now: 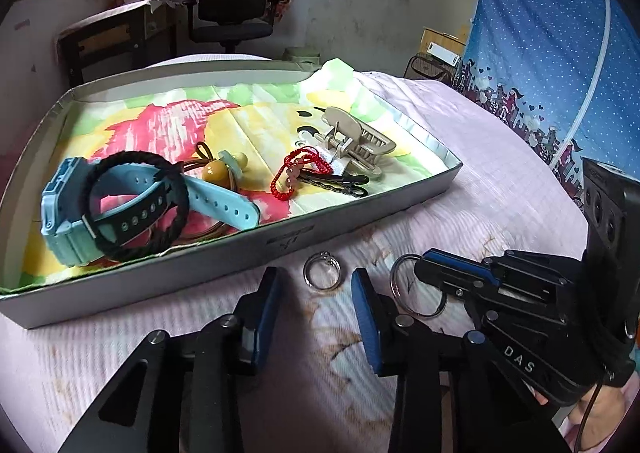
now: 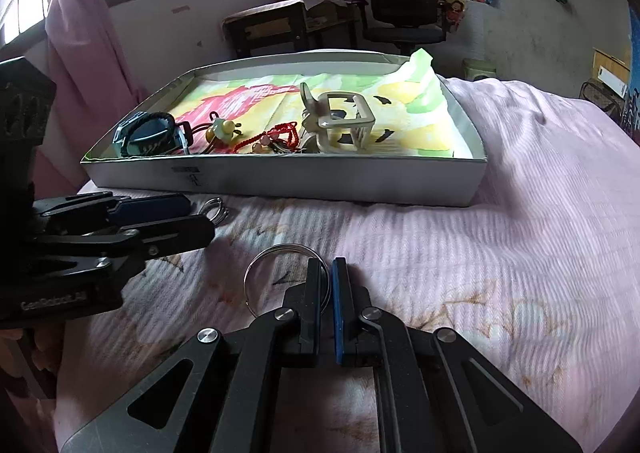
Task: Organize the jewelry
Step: 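Grasp the small silver ring with the left tool while the right tool grasps the large rings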
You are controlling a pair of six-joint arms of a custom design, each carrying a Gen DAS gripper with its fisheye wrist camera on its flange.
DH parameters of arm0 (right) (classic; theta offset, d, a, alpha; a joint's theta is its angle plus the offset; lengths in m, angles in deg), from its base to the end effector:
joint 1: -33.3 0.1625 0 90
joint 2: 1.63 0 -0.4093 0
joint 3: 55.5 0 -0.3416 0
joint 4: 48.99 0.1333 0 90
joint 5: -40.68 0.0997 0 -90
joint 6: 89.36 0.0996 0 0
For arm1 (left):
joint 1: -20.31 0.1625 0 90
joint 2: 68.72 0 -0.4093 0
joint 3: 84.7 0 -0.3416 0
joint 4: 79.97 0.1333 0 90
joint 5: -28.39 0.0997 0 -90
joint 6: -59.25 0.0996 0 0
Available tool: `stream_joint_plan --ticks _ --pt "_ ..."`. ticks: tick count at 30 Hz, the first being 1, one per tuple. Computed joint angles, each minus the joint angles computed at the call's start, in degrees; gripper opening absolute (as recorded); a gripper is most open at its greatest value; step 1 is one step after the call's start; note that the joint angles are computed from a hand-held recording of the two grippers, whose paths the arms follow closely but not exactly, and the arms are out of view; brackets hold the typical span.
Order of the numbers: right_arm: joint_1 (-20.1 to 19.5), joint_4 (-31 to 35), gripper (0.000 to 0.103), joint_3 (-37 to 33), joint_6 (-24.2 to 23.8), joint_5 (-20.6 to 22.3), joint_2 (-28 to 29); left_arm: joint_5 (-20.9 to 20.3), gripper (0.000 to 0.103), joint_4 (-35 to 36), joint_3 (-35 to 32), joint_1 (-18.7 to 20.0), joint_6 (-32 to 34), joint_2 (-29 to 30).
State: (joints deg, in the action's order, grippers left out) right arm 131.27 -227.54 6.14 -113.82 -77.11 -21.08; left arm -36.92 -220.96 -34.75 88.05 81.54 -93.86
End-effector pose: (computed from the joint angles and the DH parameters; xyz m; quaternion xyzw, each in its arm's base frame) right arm 0.1930 -0.7521 0.0807 0.1584 -0.8833 0.3465 0.2733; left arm -0.1450 -0.8159 0.1558 0.3159 0.8988 -0.2212 0.2083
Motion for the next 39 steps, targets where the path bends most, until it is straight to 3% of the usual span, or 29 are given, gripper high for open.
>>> stream_joint_plan --ticks 9,25,34,39 --pt "0.1 0.1 0.005 -1.7 -0.4 -0.6 1.1 0.8 0.02 2.0 -3.0 0.1 -1.3 1.7" --pt "-0.2 -3.1 0.004 0.1 -1.0 0.9 0.8 1.4 0.02 -1.8 0.0 -0.2 0.2 0.7" --pt "-0.6 -7.7 0.004 3.0 -0.6 3.8 -0.5 -4.5 0.02 -5.4 3.0 0.6 1.1 -1.5" --pt "-1.0 -9.9 0.003 4.2 -0.3 5.6 -1.0 -5.7 0.02 -8.6 5.1 0.4 2.5 -2.4"
